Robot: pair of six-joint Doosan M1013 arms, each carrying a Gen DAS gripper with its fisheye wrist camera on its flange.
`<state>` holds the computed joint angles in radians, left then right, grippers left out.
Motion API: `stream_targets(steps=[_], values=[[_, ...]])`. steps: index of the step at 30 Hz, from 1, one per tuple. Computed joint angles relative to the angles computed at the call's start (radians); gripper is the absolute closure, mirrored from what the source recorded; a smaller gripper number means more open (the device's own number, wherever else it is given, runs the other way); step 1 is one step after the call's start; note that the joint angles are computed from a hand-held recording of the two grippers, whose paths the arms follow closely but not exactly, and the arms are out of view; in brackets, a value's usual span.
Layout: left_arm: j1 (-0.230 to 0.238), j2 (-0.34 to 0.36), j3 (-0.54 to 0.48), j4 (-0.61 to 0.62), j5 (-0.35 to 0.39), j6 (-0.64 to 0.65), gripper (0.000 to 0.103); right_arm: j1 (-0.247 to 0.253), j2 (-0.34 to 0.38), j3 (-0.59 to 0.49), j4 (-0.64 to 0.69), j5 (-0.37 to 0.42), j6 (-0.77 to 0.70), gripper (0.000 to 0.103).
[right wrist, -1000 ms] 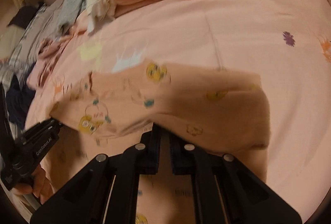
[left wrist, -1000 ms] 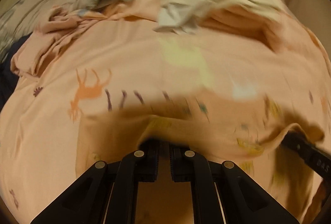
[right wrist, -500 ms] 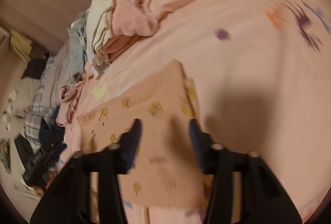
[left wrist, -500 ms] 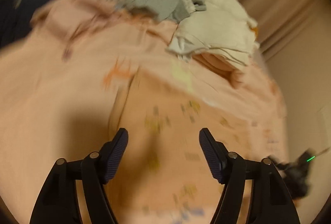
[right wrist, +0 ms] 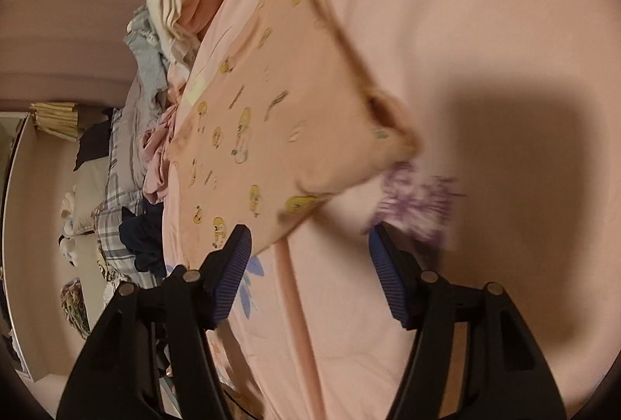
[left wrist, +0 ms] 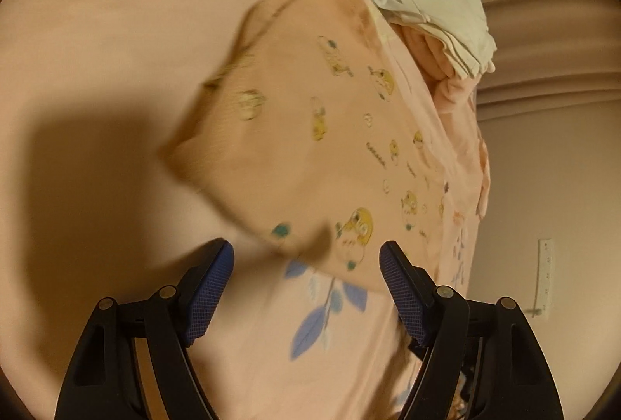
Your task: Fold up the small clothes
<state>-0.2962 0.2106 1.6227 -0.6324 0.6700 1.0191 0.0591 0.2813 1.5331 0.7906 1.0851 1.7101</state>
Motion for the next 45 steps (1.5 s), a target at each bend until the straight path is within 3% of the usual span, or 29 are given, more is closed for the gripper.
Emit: stream_targets(steps=[5, 12, 15, 18, 19, 20, 22, 23, 24, 28, 30, 33, 36, 40, 43, 45], values=[[-0.011, 0.017, -0.009, 0.073, -0.055, -0.039, 0.027, 0.011, 0.029, -0.005, 0.065, -0.048, 0.004, 0.039], [0.016, 0.033, 0.016, -0.127, -0.152, 0.072, 0.027, -0.004, 0.043, 0.013, 0.171, -0.1, -0.032, 0.042], [0.016, 0.049, -0.007, -0.103, -0.15, 0.051, 0.027, -0.006, 0.053, 0.006, 0.186, -0.107, -0.023, 0.044], [0.001, 0.078, -0.061, 0.074, -0.11, -0.076, 0.051, 0.002, 0.065, -0.01, 0.174, -0.126, -0.018, 0.049], [-0.005, 0.086, -0.075, 0.133, -0.097, -0.122, 0.067, 0.009, 0.069, -0.018, 0.156, -0.138, -0.011, 0.051], [-0.011, 0.095, -0.089, 0.203, -0.083, -0.183, 0.08, 0.015, 0.071, -0.023, 0.136, -0.152, -0.008, 0.057], [-0.017, 0.105, -0.1, 0.279, -0.082, -0.243, 0.086, 0.035, 0.076, -0.038, 0.03, -0.183, 0.012, 0.079], [-0.022, 0.106, -0.098, 0.318, -0.09, -0.267, 0.087, 0.047, 0.078, -0.042, -0.027, -0.202, 0.018, 0.094], [-0.028, 0.104, -0.096, 0.362, -0.094, -0.291, 0.087, 0.053, 0.074, -0.035, -0.04, -0.227, 0.006, 0.097], [-0.082, 0.111, -0.147, 0.662, 0.013, -0.438, 0.09, 0.077, 0.073, -0.064, -0.163, -0.225, 0.026, 0.096], [-0.092, 0.101, -0.15, 0.711, 0.036, -0.475, 0.091, 0.071, 0.069, -0.065, -0.149, -0.213, 0.01, 0.094], [-0.101, 0.063, -0.123, 0.719, 0.026, -0.467, 0.092, 0.041, 0.041, -0.042, -0.047, -0.191, -0.049, 0.095], [-0.142, -0.001, -0.067, 0.798, 0.026, -0.489, 0.092, 0.018, -0.006, 0.008, 0.082, -0.166, -0.174, 0.094], [-0.179, -0.089, 0.054, 0.768, -0.015, -0.491, 0.092, 0.022, -0.096, 0.081, -0.01, -0.124, -0.217, 0.094], [-0.182, -0.093, 0.096, 0.697, -0.01, -0.47, 0.091, 0.025, -0.122, 0.133, -0.079, -0.105, -0.166, 0.093], [-0.182, -0.099, 0.123, 0.72, -0.067, -0.49, 0.087, 0.016, -0.118, 0.167, -0.06, -0.108, -0.146, 0.093]])
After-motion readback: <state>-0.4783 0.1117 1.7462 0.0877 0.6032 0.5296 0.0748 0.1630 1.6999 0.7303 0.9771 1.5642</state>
